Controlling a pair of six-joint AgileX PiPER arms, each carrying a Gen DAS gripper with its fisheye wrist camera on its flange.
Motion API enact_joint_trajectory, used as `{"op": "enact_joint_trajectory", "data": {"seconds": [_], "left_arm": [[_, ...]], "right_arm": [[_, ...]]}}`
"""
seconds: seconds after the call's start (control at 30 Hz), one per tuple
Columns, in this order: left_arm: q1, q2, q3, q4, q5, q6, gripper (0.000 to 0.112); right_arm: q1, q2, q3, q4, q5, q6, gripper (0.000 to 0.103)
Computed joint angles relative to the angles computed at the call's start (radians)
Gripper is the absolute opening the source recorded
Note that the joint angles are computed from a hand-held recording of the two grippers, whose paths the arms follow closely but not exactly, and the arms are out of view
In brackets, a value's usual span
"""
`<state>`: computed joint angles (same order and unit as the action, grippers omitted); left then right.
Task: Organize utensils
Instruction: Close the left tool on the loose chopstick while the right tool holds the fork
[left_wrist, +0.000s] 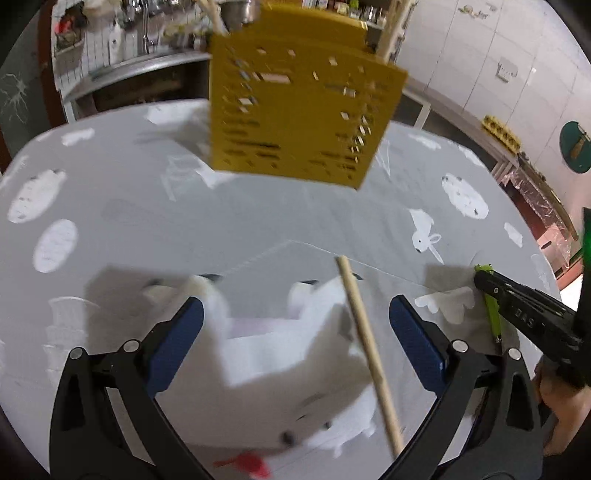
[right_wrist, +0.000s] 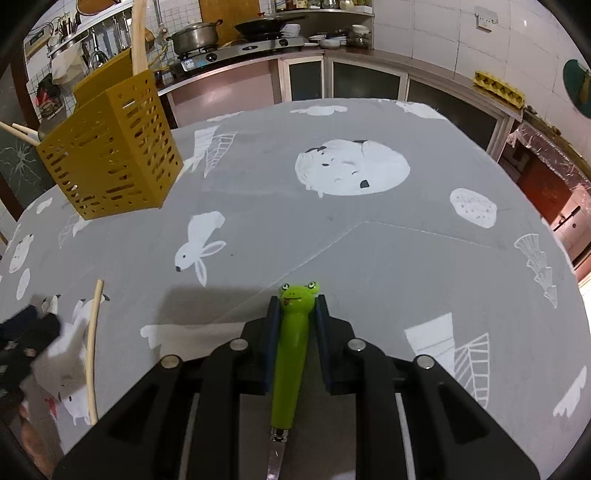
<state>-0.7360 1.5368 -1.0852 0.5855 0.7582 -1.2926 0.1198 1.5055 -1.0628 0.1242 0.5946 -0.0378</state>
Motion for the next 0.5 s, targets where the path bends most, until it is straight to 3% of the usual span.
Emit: {"op": "enact_joint_trajectory", "data": {"seconds": [0.1,0.2,0.37,0.5], "left_arm": [[0.007,0.060,-0.044,-0.020,-0.006,0.007,0.087],[-0.011,0.127,-0.115,0.004,0.043,-0.008,0.079],[-0.031,0.176,-0.181,0.008,0.086,0.044,0.049],[-0.026,0.189,-0.207,-0.010,0.106,0.094,0.036]], "right_arm": [[-0.007,-0.001,0.003,0.019,-0.004,-0.018,0.019],[-0.004,0.001,0.004,0.017,-0.013,-0.016,0.019],[-0.007,0.008,-0.001,0.031,-0.017,-0.030,0.019],[-0.017,0.016,-0.010,0.047,-0.011,-0.043,0.019]]}}
